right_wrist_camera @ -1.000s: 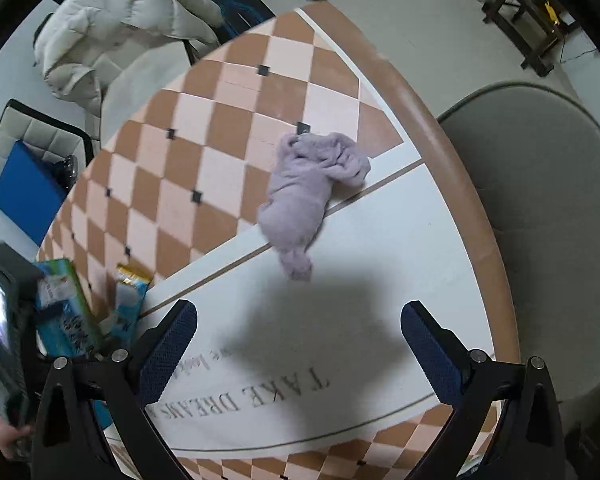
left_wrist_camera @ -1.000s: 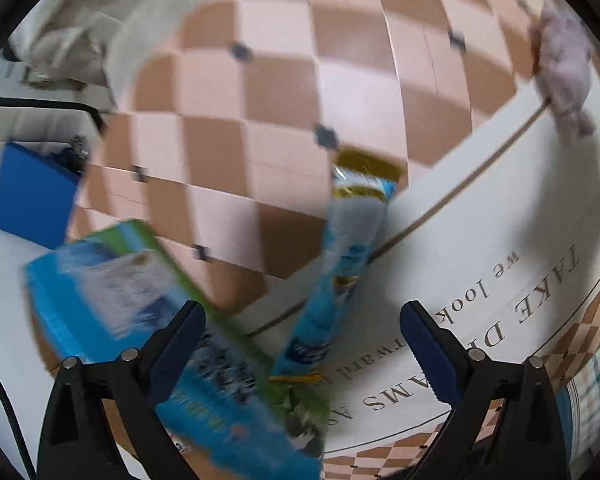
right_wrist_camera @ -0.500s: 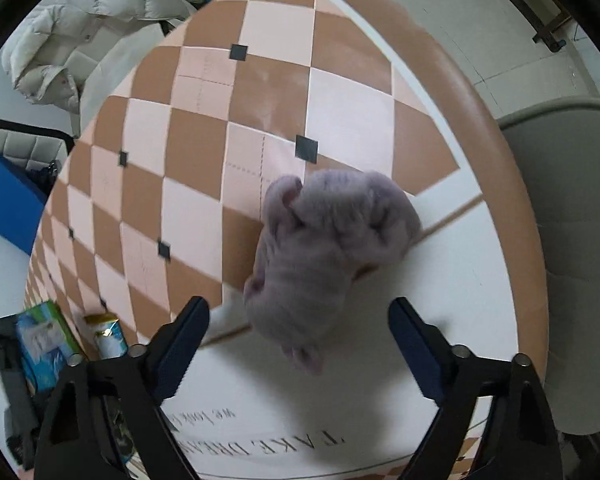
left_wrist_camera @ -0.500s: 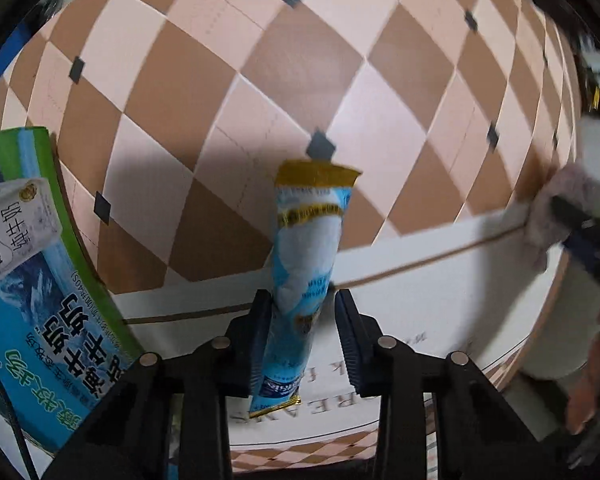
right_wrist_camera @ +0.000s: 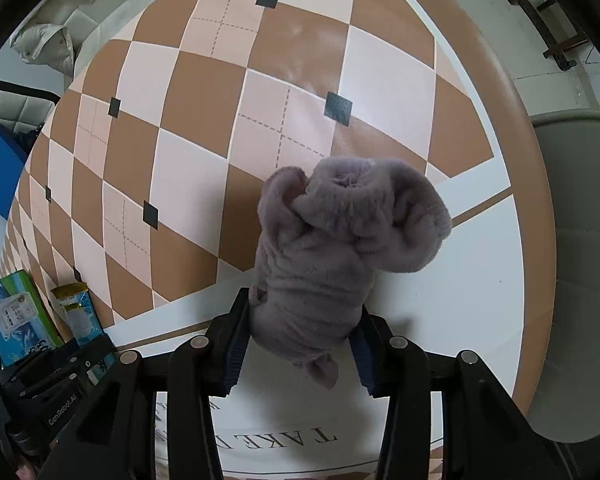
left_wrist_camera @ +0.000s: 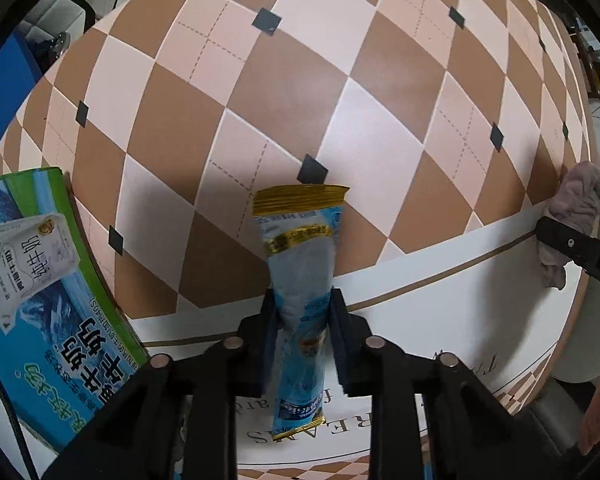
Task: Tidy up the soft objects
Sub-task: 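Grasp the ice-pop tube with the left tool while the right grasps the lilac cloth, then drop the tube and cloth into the box and release both tools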
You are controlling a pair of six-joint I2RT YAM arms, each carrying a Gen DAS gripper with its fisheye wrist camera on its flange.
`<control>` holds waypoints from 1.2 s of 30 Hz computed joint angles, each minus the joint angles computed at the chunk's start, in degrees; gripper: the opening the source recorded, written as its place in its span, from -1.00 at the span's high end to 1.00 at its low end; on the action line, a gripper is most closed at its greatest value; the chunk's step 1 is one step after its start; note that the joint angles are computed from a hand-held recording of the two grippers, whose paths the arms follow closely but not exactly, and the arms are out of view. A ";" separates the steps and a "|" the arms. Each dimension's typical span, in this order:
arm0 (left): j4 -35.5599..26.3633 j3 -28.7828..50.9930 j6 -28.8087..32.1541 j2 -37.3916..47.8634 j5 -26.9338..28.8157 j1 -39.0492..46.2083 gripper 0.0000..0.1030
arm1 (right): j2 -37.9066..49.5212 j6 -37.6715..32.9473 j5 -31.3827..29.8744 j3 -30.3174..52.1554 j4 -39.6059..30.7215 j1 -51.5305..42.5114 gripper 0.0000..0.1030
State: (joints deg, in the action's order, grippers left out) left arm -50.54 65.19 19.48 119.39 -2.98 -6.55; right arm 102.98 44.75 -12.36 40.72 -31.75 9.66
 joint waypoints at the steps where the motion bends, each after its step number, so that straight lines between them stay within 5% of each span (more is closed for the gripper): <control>1: 0.10 -0.74 -0.19 -0.71 0.42 -0.21 0.66 | -0.78 0.65 0.20 -0.46 0.10 0.46 0.12; 12: -9.51 -4.51 4.71 -16.31 9.17 6.03 0.68 | -14.21 6.80 -0.77 -1.07 -4.95 11.98 0.14; 20: -21.73 2.46 14.46 -24.96 12.52 18.08 0.68 | -18.51 17.52 2.23 14.15 -12.53 30.46 0.14; 26: -28.17 16.02 24.70 -20.24 11.08 33.32 0.68 | -8.89 19.73 5.98 34.78 -18.53 40.71 0.14; 31: -32.51 38.00 31.56 -5.30 8.39 45.32 0.68 | 6.73 18.43 7.54 57.10 -25.35 45.26 0.14; 36: -38.23 63.44 30.75 12.88 5.93 49.33 0.68 | 26.61 16.74 7.52 85.43 -37.03 46.20 0.14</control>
